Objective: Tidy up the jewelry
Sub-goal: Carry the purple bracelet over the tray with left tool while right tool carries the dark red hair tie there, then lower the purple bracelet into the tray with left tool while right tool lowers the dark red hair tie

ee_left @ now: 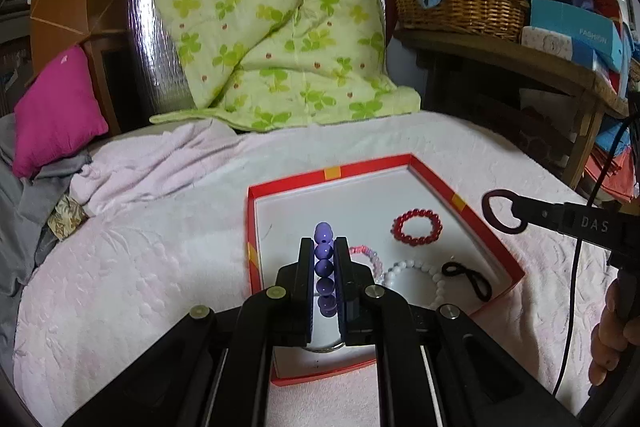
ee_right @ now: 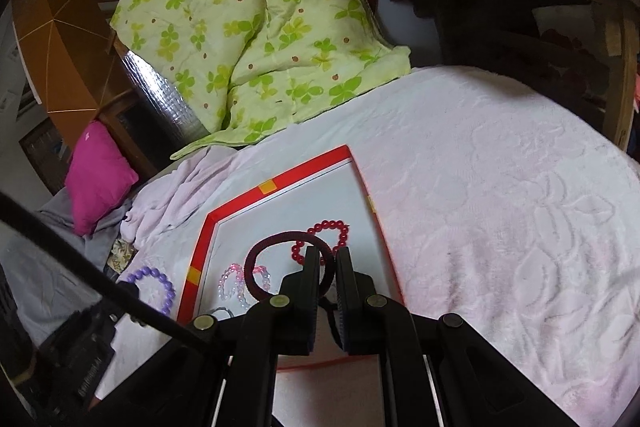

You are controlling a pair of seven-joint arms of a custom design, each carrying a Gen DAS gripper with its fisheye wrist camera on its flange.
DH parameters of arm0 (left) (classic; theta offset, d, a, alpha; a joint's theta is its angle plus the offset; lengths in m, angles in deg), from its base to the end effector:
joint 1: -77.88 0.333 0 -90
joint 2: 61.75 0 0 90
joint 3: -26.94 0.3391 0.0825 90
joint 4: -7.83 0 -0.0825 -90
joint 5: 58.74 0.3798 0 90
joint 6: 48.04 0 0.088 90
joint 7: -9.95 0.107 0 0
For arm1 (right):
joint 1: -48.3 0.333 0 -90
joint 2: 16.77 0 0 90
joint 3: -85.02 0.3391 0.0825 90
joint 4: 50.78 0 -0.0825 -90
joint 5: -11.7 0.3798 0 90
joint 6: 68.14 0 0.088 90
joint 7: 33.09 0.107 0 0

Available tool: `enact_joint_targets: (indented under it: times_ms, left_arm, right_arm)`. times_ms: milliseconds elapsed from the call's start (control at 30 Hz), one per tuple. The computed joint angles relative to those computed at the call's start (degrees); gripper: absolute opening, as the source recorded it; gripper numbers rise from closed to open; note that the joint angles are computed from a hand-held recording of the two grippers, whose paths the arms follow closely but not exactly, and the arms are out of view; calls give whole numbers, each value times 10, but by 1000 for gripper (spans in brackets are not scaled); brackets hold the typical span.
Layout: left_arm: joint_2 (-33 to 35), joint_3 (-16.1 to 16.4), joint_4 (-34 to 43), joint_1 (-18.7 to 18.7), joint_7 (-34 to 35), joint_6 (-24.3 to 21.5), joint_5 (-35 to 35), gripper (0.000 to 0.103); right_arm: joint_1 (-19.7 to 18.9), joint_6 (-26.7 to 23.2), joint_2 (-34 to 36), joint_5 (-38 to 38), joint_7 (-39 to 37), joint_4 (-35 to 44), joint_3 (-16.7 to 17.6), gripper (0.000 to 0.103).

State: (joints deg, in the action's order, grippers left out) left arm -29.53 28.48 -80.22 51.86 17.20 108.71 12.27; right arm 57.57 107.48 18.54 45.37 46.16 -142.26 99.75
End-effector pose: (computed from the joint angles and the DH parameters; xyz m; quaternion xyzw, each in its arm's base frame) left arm 0.6578 -0.3441 0.3991 -0.6203 0.6321 -0.3081 0.3476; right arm 0.7144 0.2226 0.3903 -0.6125 0.6605 -0.0866 0.4255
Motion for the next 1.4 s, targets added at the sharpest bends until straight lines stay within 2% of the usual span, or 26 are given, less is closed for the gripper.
enact_joint_targets:
  times_ms: [100, 333, 467, 567, 1000, 1400]
  left_arm:
    - [4, -2, 3, 5, 8, 4, -14, 10]
    - [9, 5, 11, 5, 3, 4, -23, 10]
    - [16, 7, 19, 7, 7, 1, -33, 10]
    - [22, 8, 26, 9, 12, 2, -45, 10]
    - [47, 19, 60, 8, 31, -6, -87, 10]
    - [73, 26, 98, 11, 64, -14, -126, 10]
  right_arm:
    - [20, -12, 14, -14, 16, 22, -18, 9]
    - [36, -44, 44, -28, 38, 66, -26, 9]
    - [64, -57, 63, -59, 66, 103, -62, 9]
    - [72, -68, 81, -80, 79, 131, -73, 9]
    - [81, -124, 141, -110, 111, 240, -72, 9]
    - [96, -193, 226, -140, 151, 393, -87, 9]
